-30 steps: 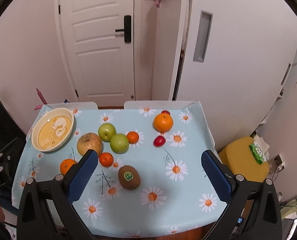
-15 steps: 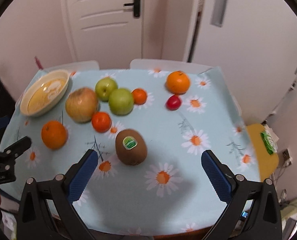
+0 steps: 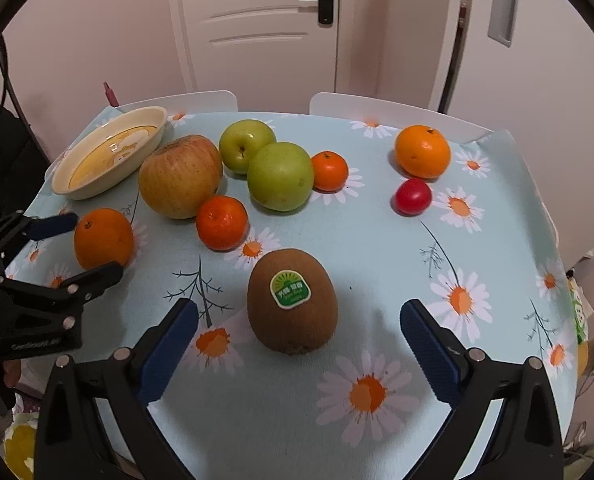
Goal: Organize fruits
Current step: 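Grasp the tangerine with the left tool while the right tool grasps the kiwi, then carry the tangerine into the bowl and open the left tool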
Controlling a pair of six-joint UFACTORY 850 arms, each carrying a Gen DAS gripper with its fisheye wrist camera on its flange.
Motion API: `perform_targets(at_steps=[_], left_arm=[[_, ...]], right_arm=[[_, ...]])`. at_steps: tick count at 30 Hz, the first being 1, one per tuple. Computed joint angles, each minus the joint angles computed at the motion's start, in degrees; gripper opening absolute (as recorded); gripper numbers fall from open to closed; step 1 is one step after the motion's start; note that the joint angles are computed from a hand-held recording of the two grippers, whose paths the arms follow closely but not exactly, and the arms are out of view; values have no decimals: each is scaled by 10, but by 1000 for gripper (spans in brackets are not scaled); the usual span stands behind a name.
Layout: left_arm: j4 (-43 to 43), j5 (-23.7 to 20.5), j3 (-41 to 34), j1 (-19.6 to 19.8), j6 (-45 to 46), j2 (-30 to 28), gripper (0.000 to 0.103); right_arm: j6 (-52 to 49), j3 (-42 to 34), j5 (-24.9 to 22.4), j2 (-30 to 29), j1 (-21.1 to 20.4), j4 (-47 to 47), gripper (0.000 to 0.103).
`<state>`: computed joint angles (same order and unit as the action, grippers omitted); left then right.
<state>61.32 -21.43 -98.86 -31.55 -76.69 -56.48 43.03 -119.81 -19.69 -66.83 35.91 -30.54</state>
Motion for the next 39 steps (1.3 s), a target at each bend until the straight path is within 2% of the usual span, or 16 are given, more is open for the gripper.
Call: perform_targets(at_steps=[2,5,11,20,23,24,25,27,31,39], left_arm=[[-12,-6,-6,-2,11,-4,72],[-30,-9,-13,-3,26,-8,65],[-27,-34,-23,-9,18,-15,65],[-25,-50,-10,-15,-18,-7,64],[-20,-57,-4,-18,-37,-4,64],[-21,-59,-4,-19,-40,-4,64],[-21,-61,-3,-20,-46,-3,64],[-22,-63,-2,-21,-55,-1,64],[-13,-70,5,-24,-78,7,64],[16,-98,21,-32,-131,39,64]], right_arm=[[-26,-7,2,-5,-2,22,99],[-84,-21,2,-14,-5,72,91],[-177,-41,-4,-27,-10,142,76],[-275,-58,-6,-38,-14,223,73],[-304,-76,-17,-49,-15,244,63],[-313,-82,-21,-53,-16,249,57],[-300,-85,-24,-56,-14,229,55],[-293,-80,-18,-52,-14,213,45],[-341,-86,-28,-52,-18,256,43],[-382,-58,-8,-19,-17,290,43]])
